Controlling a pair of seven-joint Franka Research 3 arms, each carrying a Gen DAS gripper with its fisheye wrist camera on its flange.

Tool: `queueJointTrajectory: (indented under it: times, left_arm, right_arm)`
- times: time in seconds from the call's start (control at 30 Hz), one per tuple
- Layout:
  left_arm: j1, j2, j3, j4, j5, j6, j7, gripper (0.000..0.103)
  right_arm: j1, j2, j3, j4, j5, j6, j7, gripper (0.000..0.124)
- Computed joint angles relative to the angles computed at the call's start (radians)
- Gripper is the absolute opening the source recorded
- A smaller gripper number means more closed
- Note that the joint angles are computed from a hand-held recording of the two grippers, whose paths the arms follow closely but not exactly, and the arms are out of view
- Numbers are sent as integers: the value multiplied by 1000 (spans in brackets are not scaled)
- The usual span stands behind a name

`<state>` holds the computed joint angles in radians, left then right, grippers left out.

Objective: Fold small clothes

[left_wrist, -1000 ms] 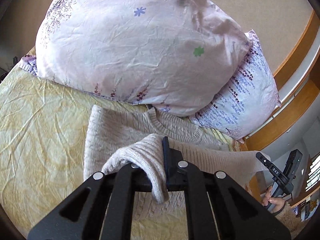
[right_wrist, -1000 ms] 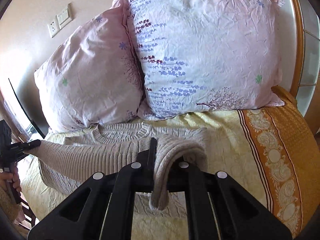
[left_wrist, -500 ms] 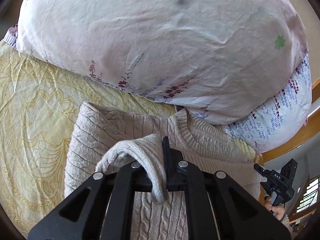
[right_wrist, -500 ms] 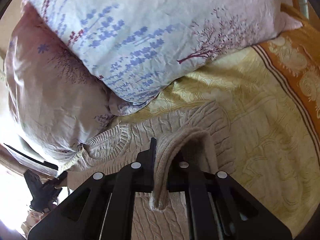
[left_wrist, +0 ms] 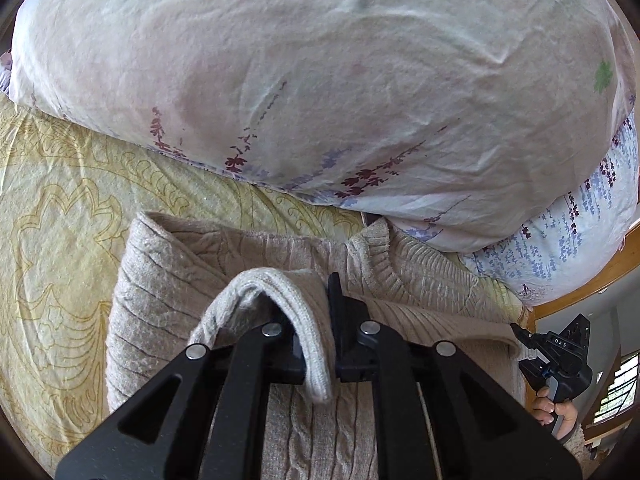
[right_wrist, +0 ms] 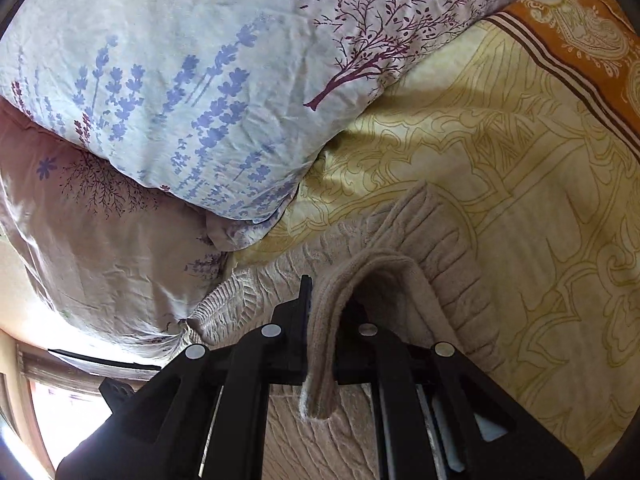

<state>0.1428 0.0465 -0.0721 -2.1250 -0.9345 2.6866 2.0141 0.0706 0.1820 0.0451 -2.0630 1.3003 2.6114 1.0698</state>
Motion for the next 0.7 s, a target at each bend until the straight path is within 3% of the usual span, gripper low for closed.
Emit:
queueJointTrajectory:
  times: [0.13, 0.27, 0.37, 0.5, 0.57, 0.7]
  left_arm:
    - [4, 6, 1, 1, -13, -3, 15, 10]
    - [7, 19, -5, 17, -23, -16, 19, 15]
    - [7, 28, -11, 30, -25, -23, 27, 24]
    - [5, 36, -21, 44, -30, -25, 47, 40]
    - [-3, 43, -26, 53, 11, -11, 34, 52]
    - [-18, 58, -37, 67, 111, 26, -13, 66]
  right_arm:
    - [-19, 9, -6, 9, 26, -50, 24, 14]
    - [-34, 12, -5, 19, 98, -85, 1, 41]
    - [-24, 10, -5, 24, 100, -62, -18, 53]
    - [-22, 12, -4, 23, 109, -49, -43, 53]
    - [-25, 11, -7, 22, 111, -55, -53, 53]
    - [-24, 12, -9, 23, 93, -49, -62, 53]
